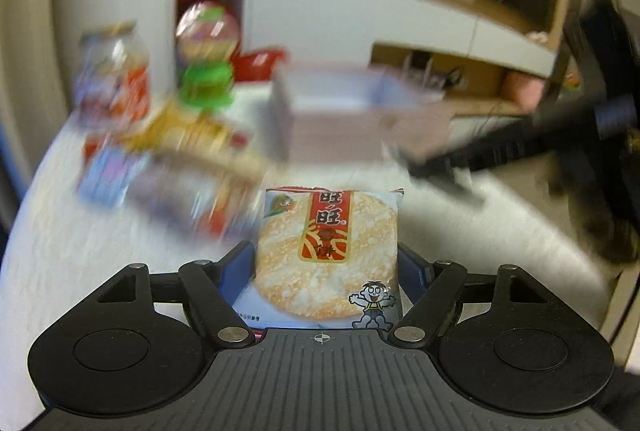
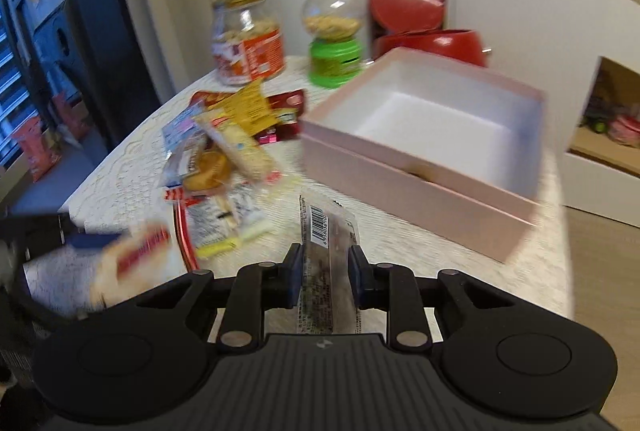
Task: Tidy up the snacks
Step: 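Grasp the clear barcode packet with the right tool while the left tool holds its bag, then lower both held snacks into the pink box and open both tools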
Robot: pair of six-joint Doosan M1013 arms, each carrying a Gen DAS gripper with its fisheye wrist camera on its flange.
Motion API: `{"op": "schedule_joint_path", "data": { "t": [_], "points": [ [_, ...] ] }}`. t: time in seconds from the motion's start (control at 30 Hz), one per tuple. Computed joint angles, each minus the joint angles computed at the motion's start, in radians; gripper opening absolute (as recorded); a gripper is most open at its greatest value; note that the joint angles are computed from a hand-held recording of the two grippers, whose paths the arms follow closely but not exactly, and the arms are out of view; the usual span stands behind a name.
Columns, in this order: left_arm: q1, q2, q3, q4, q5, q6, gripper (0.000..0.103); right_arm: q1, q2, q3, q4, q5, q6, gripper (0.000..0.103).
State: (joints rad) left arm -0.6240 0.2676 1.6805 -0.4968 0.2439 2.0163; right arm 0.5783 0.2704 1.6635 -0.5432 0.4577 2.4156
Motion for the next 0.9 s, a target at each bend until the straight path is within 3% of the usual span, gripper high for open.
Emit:
{"op": "schedule_joint_path", "data": {
  "t": [0.07,0.13,0.2,0.3,0.37,0.4,0.53,0.57,0.67,0.73,0.83,0.9],
  "points": [
    [0.002,0.032,-0.075,-0.171,0.014,0.190,0.081,0.003,-0.028,0.031,-0.087,0.012,0.097,0.023],
    [0.003,0.094,-0.183,-0.275,0.026,0.269,0.081,0.005,-0.043,0.048,-0.169,0.027,0.186,0.023],
    [0.002,0.179,-0.317,-0.232,0.042,0.150,0.081,0.005,-0.056,0.063,-0.242,0.041,0.266,0.023],
    [0.004,0.346,-0.581,-0.016,0.232,-0.126,0.081,0.001,-0.066,0.077,-0.305,0.055,0.352,0.023],
    [0.000,0.414,-0.676,0.083,0.284,-0.234,0.078,-0.007,-0.067,0.075,-0.321,0.066,0.382,0.023],
    [0.001,0.427,-0.689,0.076,0.274,-0.226,0.077,-0.012,-0.067,0.072,-0.338,0.072,0.399,0.023],
    [0.020,0.407,-0.630,-0.157,0.163,-0.007,0.077,-0.044,-0.049,0.030,-0.414,0.080,0.449,0.023],
    [0.025,0.393,-0.610,-0.159,0.148,-0.011,0.077,-0.056,-0.032,0.002,-0.411,0.093,0.437,0.023],
    [0.031,0.353,-0.558,0.024,0.123,-0.178,0.077,-0.101,0.036,-0.094,-0.375,0.095,0.390,0.028],
    [0.042,0.317,-0.496,-0.025,0.111,-0.109,0.077,-0.136,0.086,-0.167,-0.259,0.090,0.278,0.038],
    [0.057,0.279,-0.428,-0.069,0.142,-0.027,0.074,-0.153,0.140,-0.252,-0.142,0.141,0.198,0.039],
    [0.064,0.258,-0.382,-0.069,0.138,-0.010,0.067,-0.143,0.137,-0.248,-0.131,0.124,0.170,0.039]
  ]
}}
